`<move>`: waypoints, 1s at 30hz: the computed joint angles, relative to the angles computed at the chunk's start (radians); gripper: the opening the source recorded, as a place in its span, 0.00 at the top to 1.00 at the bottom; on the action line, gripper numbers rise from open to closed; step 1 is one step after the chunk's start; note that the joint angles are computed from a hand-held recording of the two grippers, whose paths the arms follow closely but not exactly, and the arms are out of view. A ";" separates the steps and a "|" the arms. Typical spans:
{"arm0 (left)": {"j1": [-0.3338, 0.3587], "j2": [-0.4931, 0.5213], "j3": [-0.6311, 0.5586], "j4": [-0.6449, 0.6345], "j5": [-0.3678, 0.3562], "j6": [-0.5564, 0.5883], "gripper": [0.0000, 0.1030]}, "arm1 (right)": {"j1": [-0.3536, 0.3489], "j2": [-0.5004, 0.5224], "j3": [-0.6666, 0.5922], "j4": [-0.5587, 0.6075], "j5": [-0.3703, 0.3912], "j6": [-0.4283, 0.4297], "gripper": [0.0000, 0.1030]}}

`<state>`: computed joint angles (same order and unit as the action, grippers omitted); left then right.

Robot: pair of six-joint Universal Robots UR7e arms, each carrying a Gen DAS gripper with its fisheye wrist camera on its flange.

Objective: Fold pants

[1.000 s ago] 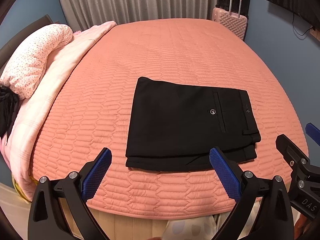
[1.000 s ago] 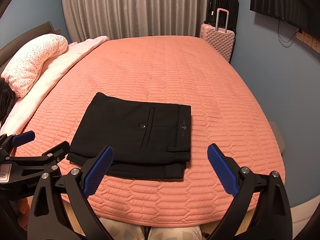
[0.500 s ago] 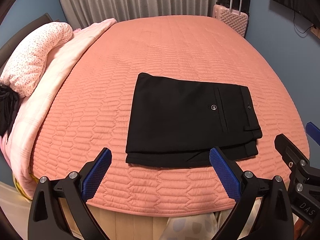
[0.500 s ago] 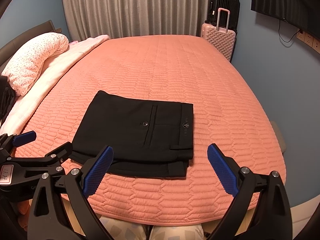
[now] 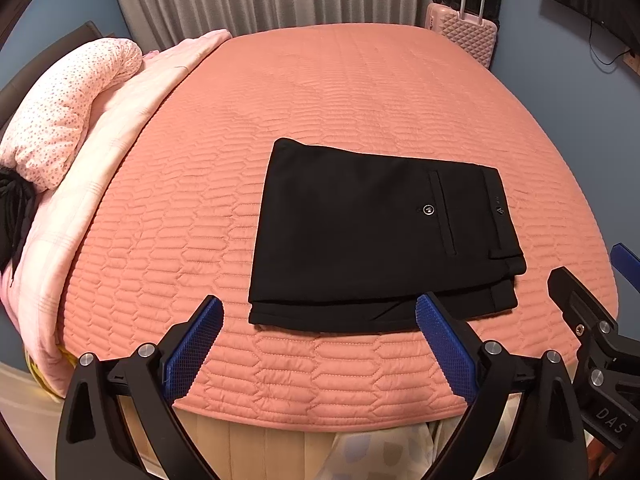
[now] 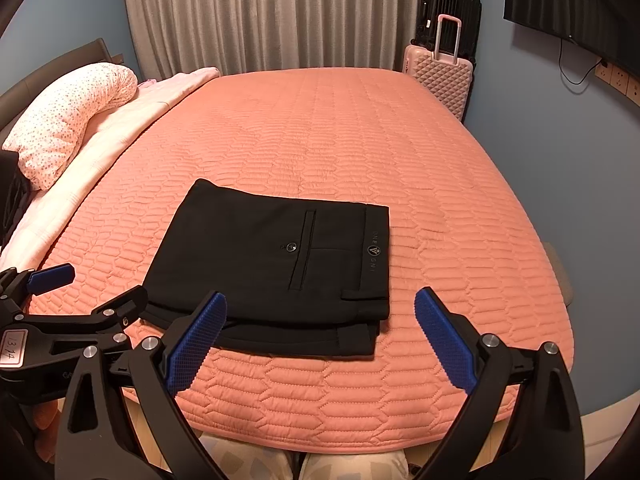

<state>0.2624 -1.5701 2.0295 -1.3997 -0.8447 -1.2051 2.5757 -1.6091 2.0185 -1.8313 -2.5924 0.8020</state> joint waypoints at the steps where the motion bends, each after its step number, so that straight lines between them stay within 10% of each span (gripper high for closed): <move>1: 0.000 0.001 -0.001 0.001 0.000 0.000 0.08 | -0.001 0.000 0.001 -0.003 0.001 -0.002 0.09; 30: -0.012 0.003 0.005 0.016 0.050 0.002 0.15 | -0.014 0.000 0.006 -0.019 0.002 -0.023 0.09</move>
<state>0.2499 -1.5667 2.0344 -1.3839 -0.7948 -1.2035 2.5621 -1.6091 2.0246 -1.8499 -2.5907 0.7790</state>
